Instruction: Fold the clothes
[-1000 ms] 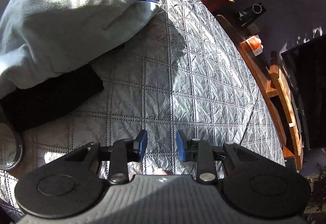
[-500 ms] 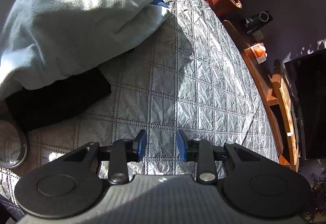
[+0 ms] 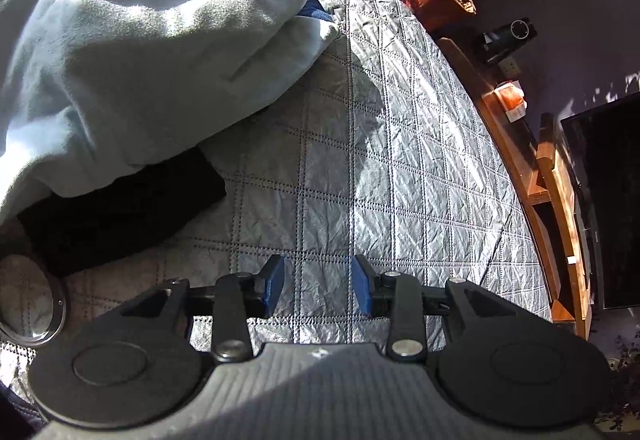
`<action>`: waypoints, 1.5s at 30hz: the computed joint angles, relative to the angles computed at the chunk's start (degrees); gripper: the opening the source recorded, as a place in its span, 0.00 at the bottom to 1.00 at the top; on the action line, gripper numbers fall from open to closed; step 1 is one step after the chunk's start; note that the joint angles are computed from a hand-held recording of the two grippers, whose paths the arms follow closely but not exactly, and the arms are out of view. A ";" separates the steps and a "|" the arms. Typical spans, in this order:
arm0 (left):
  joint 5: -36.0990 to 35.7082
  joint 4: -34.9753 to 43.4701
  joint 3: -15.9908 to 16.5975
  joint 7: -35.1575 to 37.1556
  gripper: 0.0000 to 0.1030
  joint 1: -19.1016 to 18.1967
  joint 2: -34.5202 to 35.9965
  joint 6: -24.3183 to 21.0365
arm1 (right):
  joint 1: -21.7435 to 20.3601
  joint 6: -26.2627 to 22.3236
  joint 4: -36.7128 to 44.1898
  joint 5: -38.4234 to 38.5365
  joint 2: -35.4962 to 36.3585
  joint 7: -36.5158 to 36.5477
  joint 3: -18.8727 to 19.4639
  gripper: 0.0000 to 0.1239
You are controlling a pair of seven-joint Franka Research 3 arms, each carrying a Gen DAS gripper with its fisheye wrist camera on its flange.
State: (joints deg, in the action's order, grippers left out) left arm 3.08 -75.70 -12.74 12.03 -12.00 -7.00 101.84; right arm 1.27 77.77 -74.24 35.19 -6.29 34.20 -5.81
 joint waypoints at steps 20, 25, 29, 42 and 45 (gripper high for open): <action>-2.60 -1.34 0.36 0.20 0.33 0.12 -0.52 0.72 | 1.14 10.38 -6.82 0.56 -5.00 -0.27 -1.11 0.01; -2.92 -1.10 0.35 0.31 0.34 0.07 -0.23 0.62 | 1.31 10.35 -9.28 -4.13 -6.42 -0.68 0.22 0.05; -2.82 -1.12 0.40 0.28 0.34 0.12 -0.23 0.60 | 0.56 18.61 -14.05 -2.14 -10.33 7.77 -0.47 0.08; -5.03 -1.00 0.23 1.86 0.36 -0.65 0.91 1.08 | 3.26 25.96 -26.34 -4.34 -17.25 12.74 1.47 0.14; -5.46 -0.99 0.22 2.56 0.36 -0.75 1.12 1.38 | 4.47 26.61 -26.96 -4.72 -18.84 12.02 0.94 0.19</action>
